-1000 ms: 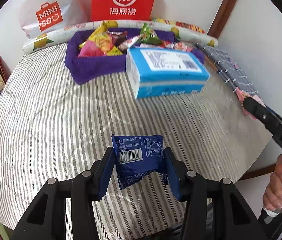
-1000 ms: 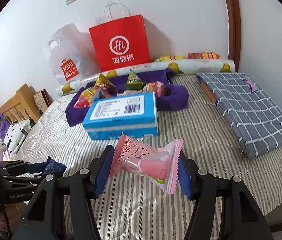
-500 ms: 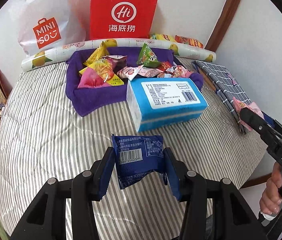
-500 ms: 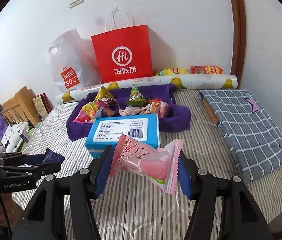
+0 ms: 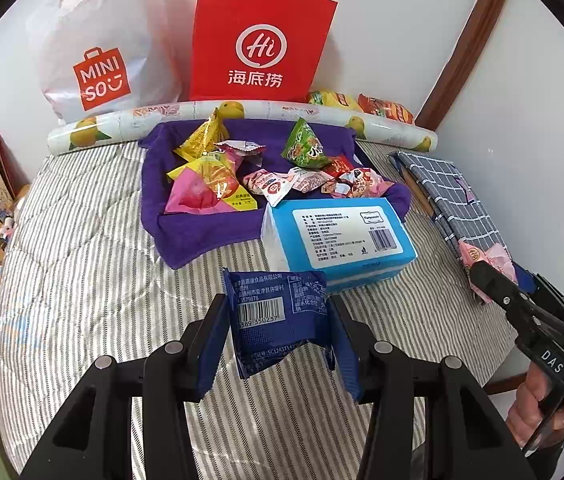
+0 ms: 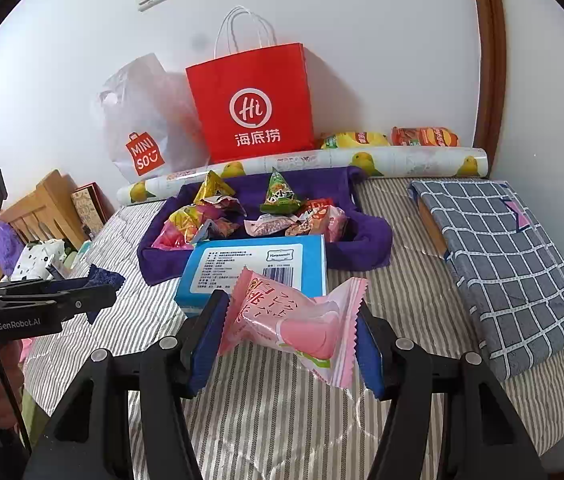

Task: Organize snacks
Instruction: 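Lift and carry the pink candy and blue packet toward the purple towel with both tools, then lower the pink candy and blue packet onto the towel with both tools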

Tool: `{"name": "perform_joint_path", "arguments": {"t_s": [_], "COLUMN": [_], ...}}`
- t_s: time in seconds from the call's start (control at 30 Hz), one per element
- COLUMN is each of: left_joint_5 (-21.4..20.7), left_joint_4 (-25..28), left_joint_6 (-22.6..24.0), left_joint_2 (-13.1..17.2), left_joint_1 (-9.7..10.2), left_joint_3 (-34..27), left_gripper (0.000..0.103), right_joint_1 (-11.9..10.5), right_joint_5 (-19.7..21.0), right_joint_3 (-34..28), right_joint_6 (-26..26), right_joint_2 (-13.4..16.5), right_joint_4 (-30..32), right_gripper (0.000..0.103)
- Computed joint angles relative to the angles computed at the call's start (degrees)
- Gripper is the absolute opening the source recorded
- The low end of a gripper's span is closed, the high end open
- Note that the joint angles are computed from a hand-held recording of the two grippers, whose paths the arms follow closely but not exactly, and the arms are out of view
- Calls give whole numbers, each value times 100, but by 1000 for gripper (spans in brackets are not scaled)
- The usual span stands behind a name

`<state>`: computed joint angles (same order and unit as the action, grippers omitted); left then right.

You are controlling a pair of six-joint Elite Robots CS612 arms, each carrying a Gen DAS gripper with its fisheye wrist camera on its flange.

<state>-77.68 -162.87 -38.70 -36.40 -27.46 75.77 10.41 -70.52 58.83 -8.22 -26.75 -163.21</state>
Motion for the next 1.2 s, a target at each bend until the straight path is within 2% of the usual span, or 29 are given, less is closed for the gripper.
{"name": "perform_joint_path", "arguments": {"t_s": [0.2, 0.53, 0.83, 1.2], "left_joint_5": [-228, -223, -282, -316], "left_joint_4": [-106, -17, 99, 276], "left_joint_6": [-16, 108, 178, 323], "left_joint_2": [67, 87, 140, 324], "left_joint_1": [22, 55, 184, 360], "left_joint_3": [-99, -304, -590, -1124], "left_gripper": [47, 47, 47, 47], "right_joint_1": [2, 37, 96, 175], "right_joint_5": [68, 9, -121, -199], "right_joint_3": [-88, -238, -766, -1759], "right_joint_6": [87, 48, 42, 83], "right_joint_2": [63, 94, 291, 719], "right_joint_4": [33, 24, 174, 527], "right_gripper": [59, 59, 59, 59]}}
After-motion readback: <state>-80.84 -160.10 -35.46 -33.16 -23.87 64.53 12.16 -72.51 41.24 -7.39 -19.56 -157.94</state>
